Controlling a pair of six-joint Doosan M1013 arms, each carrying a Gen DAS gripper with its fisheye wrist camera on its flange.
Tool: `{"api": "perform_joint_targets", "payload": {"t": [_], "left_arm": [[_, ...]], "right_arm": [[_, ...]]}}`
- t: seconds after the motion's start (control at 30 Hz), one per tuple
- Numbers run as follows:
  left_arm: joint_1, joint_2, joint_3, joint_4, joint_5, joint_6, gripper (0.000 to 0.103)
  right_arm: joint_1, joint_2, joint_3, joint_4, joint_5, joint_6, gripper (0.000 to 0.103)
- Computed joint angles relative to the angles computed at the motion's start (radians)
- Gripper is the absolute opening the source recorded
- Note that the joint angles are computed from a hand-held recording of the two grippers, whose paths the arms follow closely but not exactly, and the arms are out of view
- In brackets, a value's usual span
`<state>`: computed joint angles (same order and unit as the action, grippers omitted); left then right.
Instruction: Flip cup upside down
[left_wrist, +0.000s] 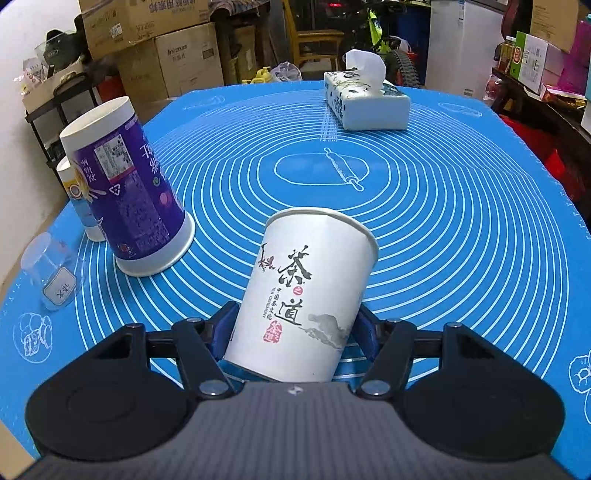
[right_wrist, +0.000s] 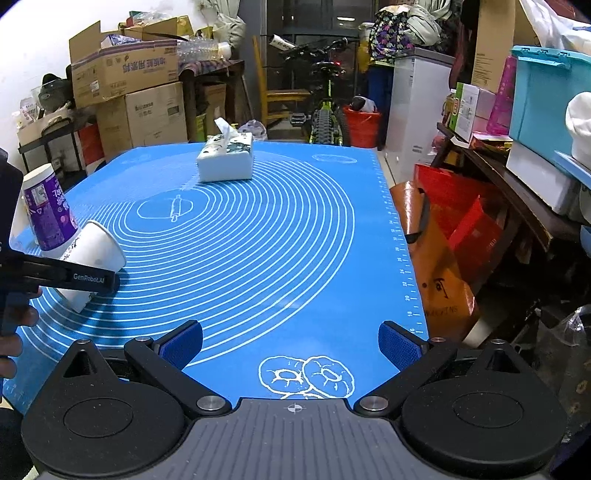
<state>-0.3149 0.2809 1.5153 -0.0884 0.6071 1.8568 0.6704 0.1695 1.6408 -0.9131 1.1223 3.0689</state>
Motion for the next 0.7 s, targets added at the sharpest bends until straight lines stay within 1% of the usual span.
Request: {"api": "perform_joint_targets", "payload": {"t": [0.1, 0.17, 0.23, 0.33, 0.5, 0.7], "left_arm": [[0.002, 0.001, 0.000, -0.008, 0.002, 0.003, 0.068], [0.007, 0.004, -0.004, -0.017, 0.010, 0.006, 0.071], [0.012, 0.005, -0.006, -0.036, 0.016, 0.022, 0.083], [0.020, 0.006, -0.007, -0.073, 0.020, 0.056, 0.088], [0.027, 0.001, -0.003, -0.106, 0.014, 0.100, 0.094], [0.034, -0.016, 0.010, -0.128, -0.017, 0.119, 0.094]], "right_arm": [[0.000, 0.001, -0.003, 0.004, 0.009, -0.005, 0.101], [0.000, 0.003, -0.006, 0.005, 0.013, -0.007, 0.101], [0.002, 0.005, -0.009, 0.005, 0.014, -0.009, 0.101], [0.003, 0.007, -0.011, 0.008, 0.014, -0.010, 0.101], [0.004, 0.009, -0.016, 0.014, 0.014, -0.022, 0.101], [0.008, 0.011, -0.026, 0.007, 0.017, -0.039, 0.101]]}}
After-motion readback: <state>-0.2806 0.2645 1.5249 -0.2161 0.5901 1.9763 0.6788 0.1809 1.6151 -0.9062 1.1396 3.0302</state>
